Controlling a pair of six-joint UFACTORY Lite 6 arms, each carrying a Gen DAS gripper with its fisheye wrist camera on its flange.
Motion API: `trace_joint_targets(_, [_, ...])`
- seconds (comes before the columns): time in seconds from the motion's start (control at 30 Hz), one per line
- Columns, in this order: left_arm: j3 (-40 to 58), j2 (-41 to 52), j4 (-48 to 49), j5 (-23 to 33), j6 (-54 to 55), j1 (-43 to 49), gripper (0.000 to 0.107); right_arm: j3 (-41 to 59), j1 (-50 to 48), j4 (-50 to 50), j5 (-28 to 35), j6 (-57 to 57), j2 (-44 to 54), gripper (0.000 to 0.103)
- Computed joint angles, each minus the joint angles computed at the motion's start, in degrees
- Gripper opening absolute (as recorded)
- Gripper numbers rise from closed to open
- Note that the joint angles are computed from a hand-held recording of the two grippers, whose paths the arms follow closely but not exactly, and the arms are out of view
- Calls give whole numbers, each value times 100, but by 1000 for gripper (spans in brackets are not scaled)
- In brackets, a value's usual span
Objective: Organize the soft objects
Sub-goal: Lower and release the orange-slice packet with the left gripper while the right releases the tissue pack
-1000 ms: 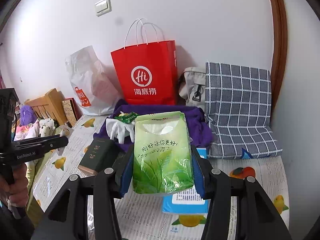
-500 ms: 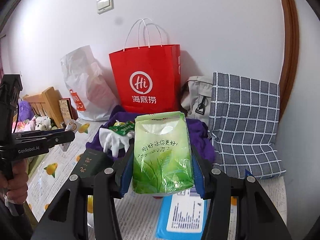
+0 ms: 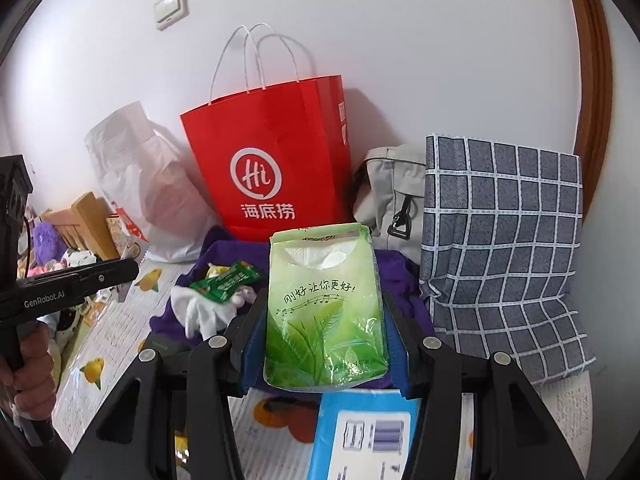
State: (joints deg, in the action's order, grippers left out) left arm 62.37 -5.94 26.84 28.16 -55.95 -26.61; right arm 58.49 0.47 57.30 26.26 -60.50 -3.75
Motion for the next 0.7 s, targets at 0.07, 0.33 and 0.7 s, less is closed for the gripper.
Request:
trace_joint_targets(0.07, [81,157,-124,-104,136,108,31,173,6,79,-1,-57,243,51])
trace_joint_targets(0.33, [576,1120,-734,-540,690,451,31,1115,191,-131,-79,213,1326,51])
trace_joint_targets(0.7, [1371,2309,-1393,-651,1563,723,31,1901,511,-500,-276,403,2612,51])
